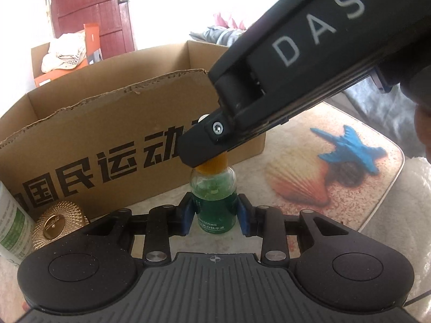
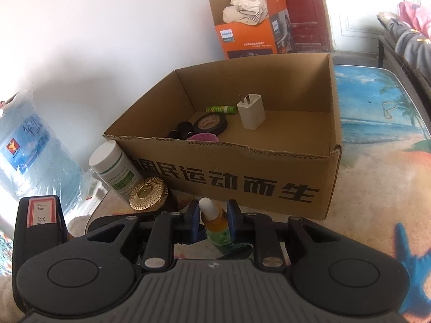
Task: Organize rigid objects
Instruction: 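Grasp the green dropper bottle around its body with the right gripper, then carry the green dropper bottle into the box and release it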
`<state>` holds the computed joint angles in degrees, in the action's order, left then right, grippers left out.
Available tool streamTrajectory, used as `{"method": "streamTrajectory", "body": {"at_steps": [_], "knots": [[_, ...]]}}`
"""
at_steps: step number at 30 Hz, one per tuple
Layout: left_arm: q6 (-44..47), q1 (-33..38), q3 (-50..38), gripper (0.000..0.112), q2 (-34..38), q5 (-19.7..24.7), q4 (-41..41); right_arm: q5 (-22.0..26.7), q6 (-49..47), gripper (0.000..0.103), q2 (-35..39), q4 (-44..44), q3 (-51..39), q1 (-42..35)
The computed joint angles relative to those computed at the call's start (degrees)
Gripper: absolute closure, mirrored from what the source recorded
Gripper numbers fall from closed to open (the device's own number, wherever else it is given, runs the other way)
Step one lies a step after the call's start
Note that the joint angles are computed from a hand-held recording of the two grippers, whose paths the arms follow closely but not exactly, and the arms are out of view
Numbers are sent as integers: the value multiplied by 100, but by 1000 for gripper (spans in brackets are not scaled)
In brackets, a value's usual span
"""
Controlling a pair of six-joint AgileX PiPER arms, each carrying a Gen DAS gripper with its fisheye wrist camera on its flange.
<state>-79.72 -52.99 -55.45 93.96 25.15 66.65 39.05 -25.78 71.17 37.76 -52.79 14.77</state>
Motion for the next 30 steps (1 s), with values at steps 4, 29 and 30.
{"method": "streamTrajectory", "body": {"at_steps": [4,29,30], "knots": [[-338,1,9,80,77,-17,267,-47,-97,78,32,118,60,-37],[3956,883,-2686,81,-238,1337,-3385,2100,-276,80,1641,515,-3970,-681],[4312,1037,-3033,81,22,1385,-3734,2207,-175,80,1948,454,-4313,-735]]}}
